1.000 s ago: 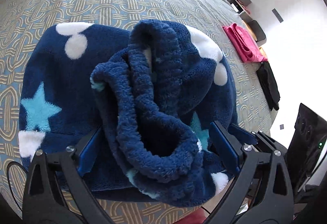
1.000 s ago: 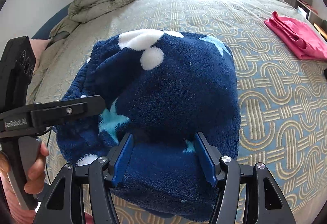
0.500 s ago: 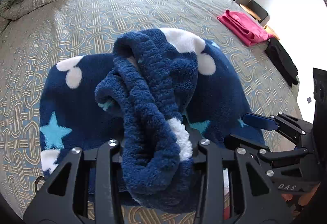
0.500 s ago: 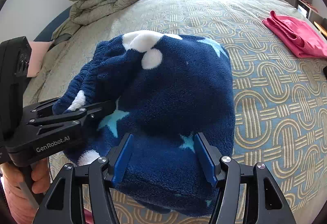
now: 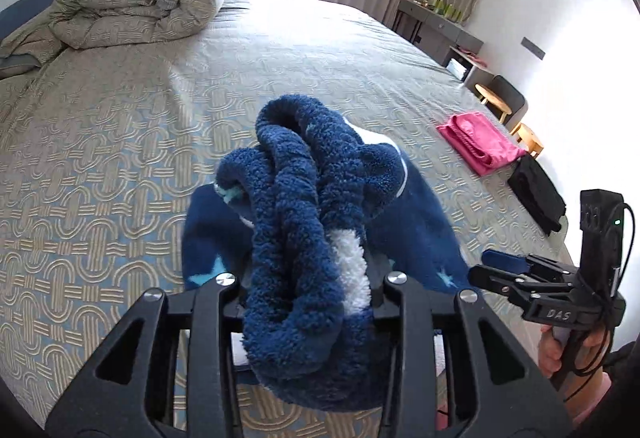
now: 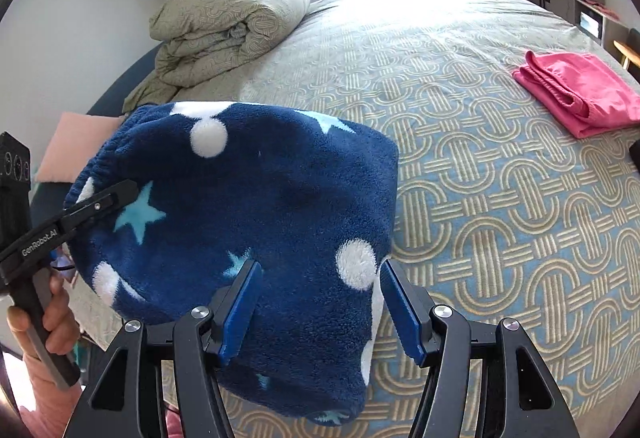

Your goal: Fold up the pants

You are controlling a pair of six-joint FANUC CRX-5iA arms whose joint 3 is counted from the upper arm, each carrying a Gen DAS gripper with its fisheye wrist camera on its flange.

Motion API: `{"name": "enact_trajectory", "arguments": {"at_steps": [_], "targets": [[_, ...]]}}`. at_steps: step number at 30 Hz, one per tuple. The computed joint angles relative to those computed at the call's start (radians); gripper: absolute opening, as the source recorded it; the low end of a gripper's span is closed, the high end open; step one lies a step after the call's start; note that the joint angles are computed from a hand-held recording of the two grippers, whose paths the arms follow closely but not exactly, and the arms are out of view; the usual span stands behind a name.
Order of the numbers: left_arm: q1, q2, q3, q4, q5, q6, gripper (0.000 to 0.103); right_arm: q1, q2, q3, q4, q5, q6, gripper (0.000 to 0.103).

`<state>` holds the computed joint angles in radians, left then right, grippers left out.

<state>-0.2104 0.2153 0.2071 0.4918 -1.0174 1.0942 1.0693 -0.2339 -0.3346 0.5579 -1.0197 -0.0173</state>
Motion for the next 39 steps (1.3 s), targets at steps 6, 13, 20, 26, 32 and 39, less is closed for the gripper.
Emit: {"name": "enact_trajectory", "arguments": {"at_steps": [6, 13, 20, 26, 32, 39], "targets": [[0.048, 0.115, 0.025, -0.111, -0.104, 0.126, 0.053, -0.028, 0.111, 0.092, -0.131, 0.013, 0.154, 0.063], [0.044, 0.066, -0.017, -0.154, -0.022, 0.107, 0.072, -0.012, 0.196, 0.174, -0.138, -0.098, 0.239, 0.067], [0.038, 0.019, -0.006, -0.239, -0.007, 0.100, 0.073, -0.044, 0.187, 0.198, -0.123, -0.084, 0.255, 0.067], [0.039, 0.030, 0.008, -0.269, -0.016, 0.121, 0.081, -0.105, 0.243, 0.274, -0.136, -0.026, 0.367, 0.067], [0.072, 0.055, -0.007, -0.198, -0.050, 0.161, 0.082, -0.220, 0.416, 0.447, -0.279, -0.050, 0.540, 0.067], [0.067, 0.021, -0.005, -0.202, -0.070, 0.171, 0.081, -0.209, 0.344, 0.364, -0.196, 0.002, 0.397, 0.067]]}}
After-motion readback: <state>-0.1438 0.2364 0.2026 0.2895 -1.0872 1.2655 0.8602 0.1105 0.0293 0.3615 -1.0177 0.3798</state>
